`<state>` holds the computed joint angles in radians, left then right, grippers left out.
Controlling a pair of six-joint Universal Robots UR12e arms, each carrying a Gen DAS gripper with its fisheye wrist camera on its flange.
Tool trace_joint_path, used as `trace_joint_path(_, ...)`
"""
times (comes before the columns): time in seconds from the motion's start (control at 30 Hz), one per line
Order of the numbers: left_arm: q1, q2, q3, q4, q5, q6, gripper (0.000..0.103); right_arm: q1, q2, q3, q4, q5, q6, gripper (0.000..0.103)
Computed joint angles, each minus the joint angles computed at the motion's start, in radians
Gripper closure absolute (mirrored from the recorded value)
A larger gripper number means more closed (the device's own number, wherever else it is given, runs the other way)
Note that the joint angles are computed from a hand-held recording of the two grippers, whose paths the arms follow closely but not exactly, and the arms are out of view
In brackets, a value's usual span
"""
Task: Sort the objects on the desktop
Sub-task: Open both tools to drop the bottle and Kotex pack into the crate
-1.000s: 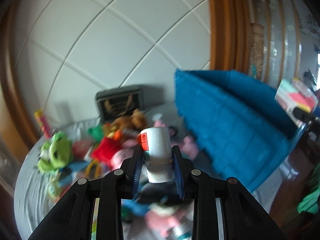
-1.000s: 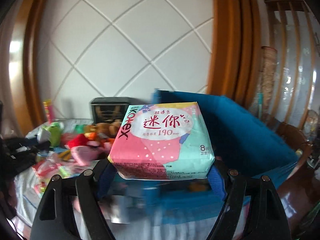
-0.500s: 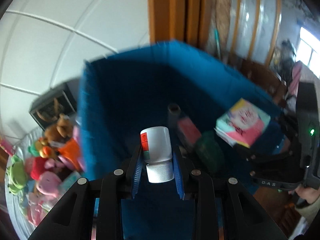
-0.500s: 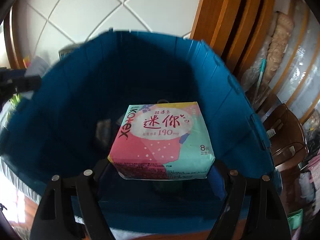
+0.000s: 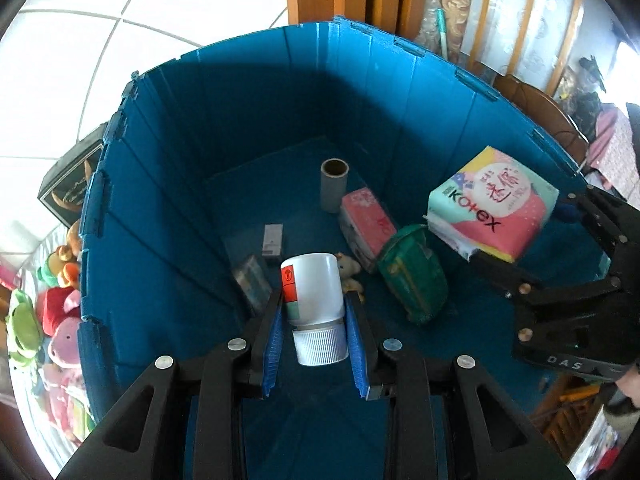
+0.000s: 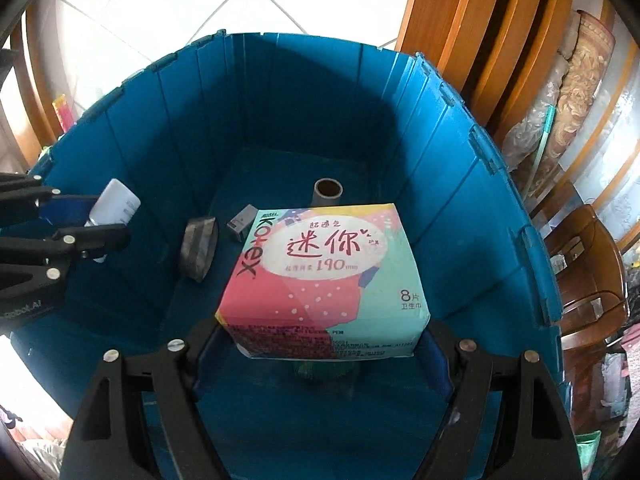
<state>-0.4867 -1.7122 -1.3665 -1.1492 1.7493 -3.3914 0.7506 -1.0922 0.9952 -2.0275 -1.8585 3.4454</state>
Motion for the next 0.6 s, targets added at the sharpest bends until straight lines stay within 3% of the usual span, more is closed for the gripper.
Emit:
trace_joint_path(0.2, 0.013, -0.007, 0.002, -0.001, -0.001, -0.014, 0.071, -0.003, 0.006, -0.01, -0.018, 0.001, -0.003, 0.023)
trace_joint_path(0.27, 0.012, -0.008, 0.003, 0.0, 0.006, -0.014, 0.059, -0.004, 0.009, -0.014, -0.015, 0.005, -0.003, 0.023)
trace_joint_path(0.33, 0.011, -0.007, 0.0, 0.01, 0.014, -0.013, 0.053, -0.004, 0.011, -0.018, -0.012, 0.003, -0.003, 0.023)
trace_joint_path(0.6, 0.01, -0.004, -0.001, 0.019, 0.02, -0.028, 0.049, -0.009, 0.01, -0.015, -0.036, 0.001, 0.0, 0.016)
